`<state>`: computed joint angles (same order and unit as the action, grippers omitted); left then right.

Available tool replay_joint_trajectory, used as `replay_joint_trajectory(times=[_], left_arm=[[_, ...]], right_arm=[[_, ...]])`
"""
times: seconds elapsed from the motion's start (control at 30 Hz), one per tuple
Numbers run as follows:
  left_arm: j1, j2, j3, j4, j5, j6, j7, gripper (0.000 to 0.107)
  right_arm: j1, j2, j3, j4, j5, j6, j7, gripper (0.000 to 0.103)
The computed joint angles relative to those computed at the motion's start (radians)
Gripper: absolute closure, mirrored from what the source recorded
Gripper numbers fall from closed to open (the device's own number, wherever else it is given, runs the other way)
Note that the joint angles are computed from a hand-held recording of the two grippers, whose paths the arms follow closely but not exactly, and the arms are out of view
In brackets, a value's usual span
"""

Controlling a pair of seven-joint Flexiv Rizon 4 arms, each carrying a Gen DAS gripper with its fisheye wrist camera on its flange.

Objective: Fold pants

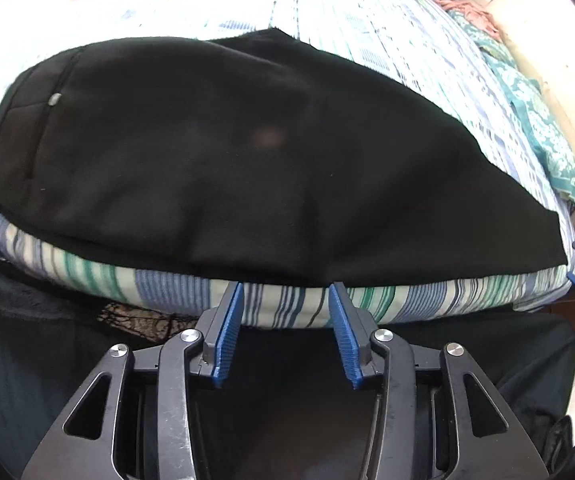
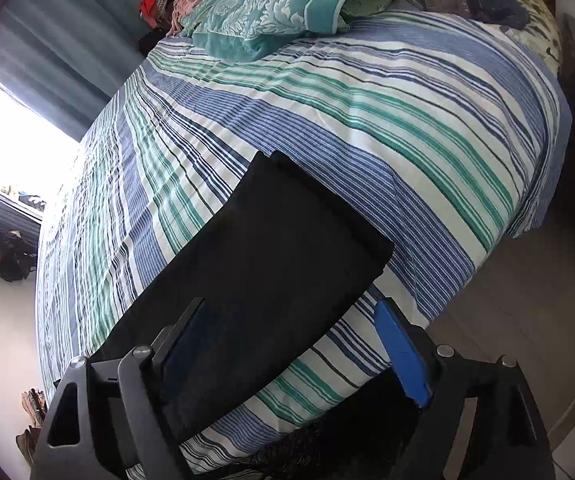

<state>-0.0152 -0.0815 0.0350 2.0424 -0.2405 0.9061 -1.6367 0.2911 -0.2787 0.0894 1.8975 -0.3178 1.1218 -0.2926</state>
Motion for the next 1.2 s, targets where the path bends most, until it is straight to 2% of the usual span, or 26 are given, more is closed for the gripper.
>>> replay_joint_trajectory(times=[0.07, 0.1, 0.13, 0.17, 0.23, 0.27, 0.33, 0.37, 0.4, 0.43, 0.47, 0.53, 0.63, 0.7, 0.73, 0.77, 0.8, 0.87, 0.97, 1.03, 1.1, 1.13, 1.17, 1.2], left_arm=[[0.006, 0.055, 0.020, 0.035, 0.009, 0.062, -0.007, 0.056], [0.014, 0.069, 0.029, 0.041, 0.027, 0.104, -0.021, 0.046], [0.027, 0.068, 0.037, 0.036, 0.047, 0.139, -0.034, 0.041], [0.039, 0.055, 0.040, 0.025, 0.054, 0.167, -0.032, 0.036], [0.063, -0.007, 0.035, -0.017, 0.032, 0.200, 0.025, 0.036], [0.074, -0.045, 0.031, -0.050, 0.034, 0.183, 0.056, 0.038], [0.079, -0.107, 0.025, -0.109, 0.071, 0.106, 0.101, 0.054], [0.075, -0.129, 0.029, -0.135, 0.113, 0.055, 0.118, 0.068], [0.058, -0.144, 0.047, -0.161, 0.190, -0.009, 0.090, 0.076], [0.046, -0.141, 0.061, -0.155, 0.242, -0.019, 0.063, 0.076], [0.043, -0.122, 0.066, -0.122, 0.255, 0.025, 0.057, 0.076], [0.043, -0.094, 0.078, -0.110, 0.288, 0.005, 0.026, 0.076], [0.063, -0.060, 0.074, -0.072, 0.250, 0.002, 0.020, 0.076], [0.071, -0.037, 0.074, -0.062, 0.243, 0.006, 0.013, 0.075], [0.077, -0.020, 0.070, -0.043, 0.219, 0.042, 0.032, 0.071], [0.084, -0.015, 0.065, -0.031, 0.188, 0.084, 0.060, 0.058], [0.090, -0.018, 0.060, -0.032, 0.162, 0.124, 0.081, 0.040], [0.106, -0.060, 0.052, -0.082, 0.132, 0.174, 0.106, 0.032], [0.125, -0.171, 0.051, -0.200, 0.125, 0.230, 0.138, 0.032], [0.099, -0.259, 0.110, -0.311, 0.218, 0.186, 0.049, 0.033], [0.040, -0.330, 0.218, -0.420, 0.382, 0.057, -0.126, 0.057], [0.044, -0.343, 0.234, -0.425, 0.402, 0.031, -0.166, 0.058], [0.068, -0.331, 0.226, -0.398, 0.420, 0.047, -0.202, 0.057], [0.090, -0.316, 0.211, -0.349, 0.406, 0.125, -0.194, 0.057]], right_arm=[[0.038, 0.048, -0.038, 0.035, -0.115, -0.032, 0.088, 0.020], [0.055, 0.073, -0.054, 0.052, -0.198, -0.058, 0.149, 0.020], [0.066, 0.092, -0.061, 0.063, -0.282, -0.077, 0.206, 0.019], [0.071, 0.104, -0.060, 0.065, -0.352, -0.094, 0.249, 0.019], [0.075, 0.095, -0.038, 0.042, -0.435, -0.098, 0.275, 0.019], [0.078, 0.075, -0.024, 0.020, -0.451, -0.084, 0.260, 0.018], [0.094, 0.007, 0.007, -0.051, -0.424, -0.039, 0.182, 0.018], [0.107, -0.036, 0.023, -0.093, -0.393, -0.012, 0.130, 0.018], [0.121, -0.083, 0.043, -0.140, -0.350, 0.014, 0.069, 0.018], [0.136, -0.132, 0.062, -0.185, -0.311, 0.038, 0.017, 0.018], [0.154, -0.180, 0.081, -0.231, -0.278, 0.056, -0.030, 0.018], [0.177, -0.279, 0.138, -0.329, -0.207, 0.062, -0.152, 0.018], [0.216, -0.406, 0.208, -0.460, -0.140, -0.003, -0.315, 0.018], [0.263, -0.456, 0.198, -0.515, -0.130, -0.090, -0.374, 0.016], [0.304, -0.452, 0.146, -0.501, -0.172, -0.090, -0.356, 0.012], [0.333, -0.442, 0.105, -0.473, -0.204, -0.059, -0.348, 0.006], [0.346, -0.442, 0.097, -0.475, -0.195, -0.072, -0.372, 0.004], [0.367, -0.437, 0.075, -0.470, -0.189, -0.090, -0.416, 0.002], [0.390, -0.426, 0.034, -0.439, -0.170, -0.041, -0.426, 0.000], [0.410, -0.422, 0.008, -0.428, -0.177, -0.033, -0.421, 0.000], [0.426, -0.415, -0.009, -0.412, -0.187, -0.022, -0.413, 0.000], [0.431, -0.412, -0.014, -0.405, -0.191, -0.010, -0.407, 0.000], [0.433, -0.413, -0.016, -0.402, -0.194, 0.002, -0.405, 0.000], [0.434, -0.409, -0.020, -0.390, -0.198, 0.017, -0.404, 0.000]])
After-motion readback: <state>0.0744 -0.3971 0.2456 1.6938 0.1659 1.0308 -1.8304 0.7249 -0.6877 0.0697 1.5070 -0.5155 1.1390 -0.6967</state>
